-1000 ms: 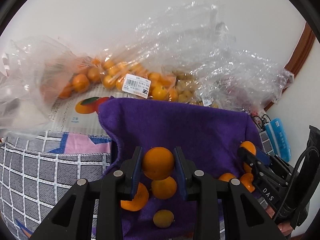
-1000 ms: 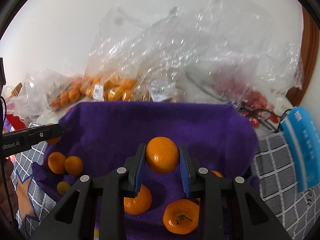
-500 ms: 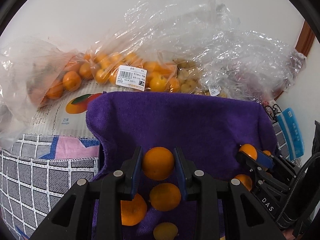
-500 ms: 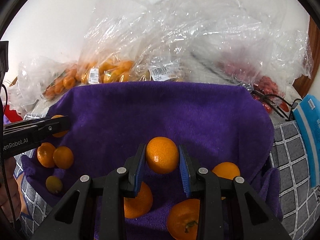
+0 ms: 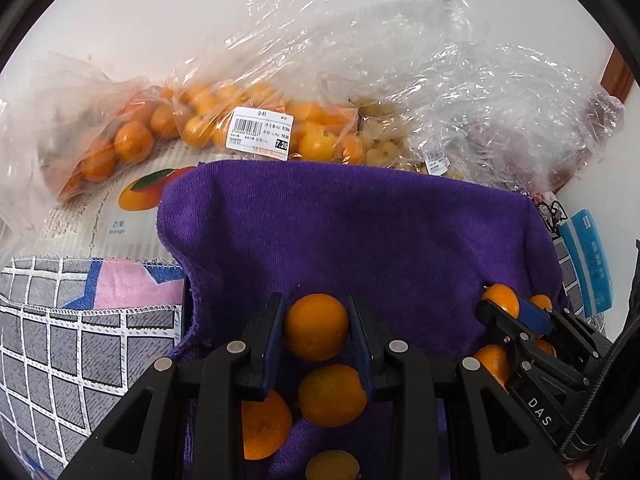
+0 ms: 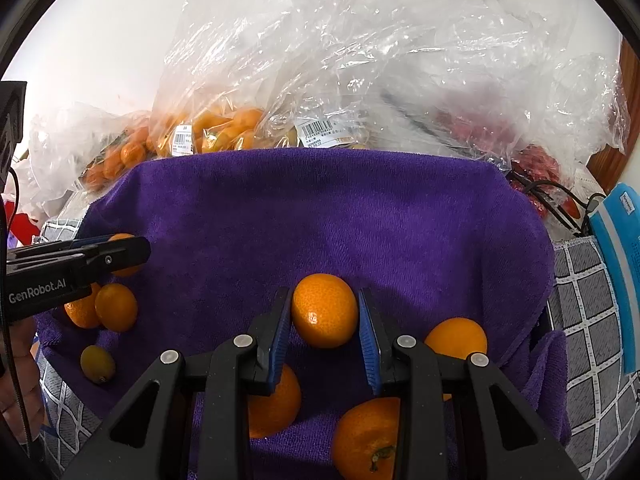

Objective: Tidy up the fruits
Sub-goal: 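Lower the orange onto the towel among the other fruits with the right tool, then open the right tool and withdraw it from the towel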

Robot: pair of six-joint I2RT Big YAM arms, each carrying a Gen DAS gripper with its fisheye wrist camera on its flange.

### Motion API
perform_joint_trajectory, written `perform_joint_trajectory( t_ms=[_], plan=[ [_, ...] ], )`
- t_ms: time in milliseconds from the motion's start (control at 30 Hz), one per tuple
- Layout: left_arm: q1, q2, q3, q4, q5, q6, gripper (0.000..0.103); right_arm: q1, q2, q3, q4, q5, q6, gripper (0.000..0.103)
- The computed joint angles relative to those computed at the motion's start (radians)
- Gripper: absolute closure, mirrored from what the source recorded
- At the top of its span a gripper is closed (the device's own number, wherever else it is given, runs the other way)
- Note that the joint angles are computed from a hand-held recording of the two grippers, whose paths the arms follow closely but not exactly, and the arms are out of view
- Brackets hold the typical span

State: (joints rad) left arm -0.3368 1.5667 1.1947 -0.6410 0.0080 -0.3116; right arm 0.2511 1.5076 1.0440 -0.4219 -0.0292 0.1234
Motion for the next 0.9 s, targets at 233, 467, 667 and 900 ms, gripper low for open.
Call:
perform_joint_trajectory(
  t_ms=[233,467,667,900],
  plan=[
    [0.007,0.014,0.001,0.003,0.014,-0.004,0.073,0.002,0.006,0.002,0.004,0.001,0.004,0.071],
    [0.014,0.032,0.006,0.006,0.029,-0.003,0.073,-0.002,0.001,-0.003,0.006,-0.005,0.004,0.071],
    [0.014,0.028,0.003,0.001,0.034,-0.009,0.073,-0.001,-0.006,-0.008,0.007,-0.001,-0.002,0.071],
    [0.012,0.013,0.001,-0.017,0.048,-0.014,0.073,0.002,-0.017,-0.011,-0.002,0.004,-0.017,0.061]
  ],
)
